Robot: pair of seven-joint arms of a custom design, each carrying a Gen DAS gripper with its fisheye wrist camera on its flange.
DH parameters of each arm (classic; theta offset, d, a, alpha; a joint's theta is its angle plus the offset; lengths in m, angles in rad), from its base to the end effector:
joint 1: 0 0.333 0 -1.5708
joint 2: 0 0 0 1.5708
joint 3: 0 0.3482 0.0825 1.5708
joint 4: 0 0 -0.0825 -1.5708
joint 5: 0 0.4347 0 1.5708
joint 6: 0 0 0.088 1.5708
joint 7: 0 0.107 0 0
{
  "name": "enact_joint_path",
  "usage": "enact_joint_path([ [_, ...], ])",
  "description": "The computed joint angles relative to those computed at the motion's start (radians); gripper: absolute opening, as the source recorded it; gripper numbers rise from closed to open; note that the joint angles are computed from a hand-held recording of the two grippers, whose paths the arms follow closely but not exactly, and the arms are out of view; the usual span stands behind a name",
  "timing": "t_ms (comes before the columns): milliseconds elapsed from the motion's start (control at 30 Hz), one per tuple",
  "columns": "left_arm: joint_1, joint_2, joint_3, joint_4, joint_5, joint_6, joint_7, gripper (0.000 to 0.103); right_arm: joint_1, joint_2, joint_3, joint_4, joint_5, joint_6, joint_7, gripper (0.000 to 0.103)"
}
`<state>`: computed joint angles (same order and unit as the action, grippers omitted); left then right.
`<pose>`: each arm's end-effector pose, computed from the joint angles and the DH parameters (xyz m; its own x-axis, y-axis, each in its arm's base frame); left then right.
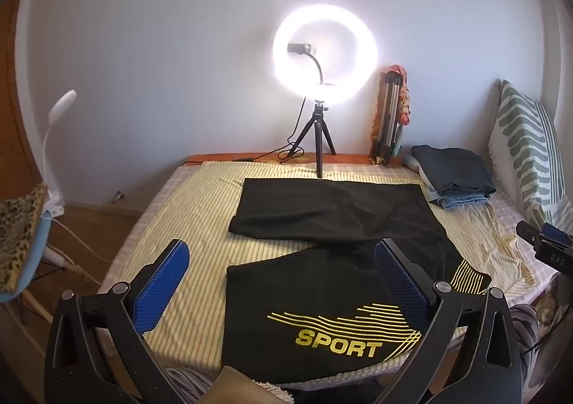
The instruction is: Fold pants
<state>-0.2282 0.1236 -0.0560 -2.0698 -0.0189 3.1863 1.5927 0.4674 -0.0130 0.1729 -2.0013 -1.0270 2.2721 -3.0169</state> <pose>0.6380 -0.1831 0.4973 -0.2809 -0.9597 0.0039 -0.5250 0.1503 -0.8377 0.5162 0.3585 0.5143 -0.4090 -0.9079 -0.0914 -0.5398 0.3215 -0.7780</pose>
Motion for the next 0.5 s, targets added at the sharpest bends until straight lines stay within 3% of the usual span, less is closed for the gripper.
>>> enact_joint_path([
  [133,-0.044,0.003,0.051,0.002,0.052,0.01,-0.041,0.103,-0.001,-0.004,-0.001,-0.004,0.0,0.009,0.005,0.103],
  [233,-0.006,0.0,0.006,0.007,0.02,0.003,-0.008,0.103,-0.001,-0.005,0.0,-0.006,0.002,0.009,0.007,0.103],
  [500,-0.046,-0.023,0.05,-0.031,0.043,0.039,-0.041,0.103,0.004,-0.011,0.008,-0.004,0.01,-0.009,0.006,0.103],
])
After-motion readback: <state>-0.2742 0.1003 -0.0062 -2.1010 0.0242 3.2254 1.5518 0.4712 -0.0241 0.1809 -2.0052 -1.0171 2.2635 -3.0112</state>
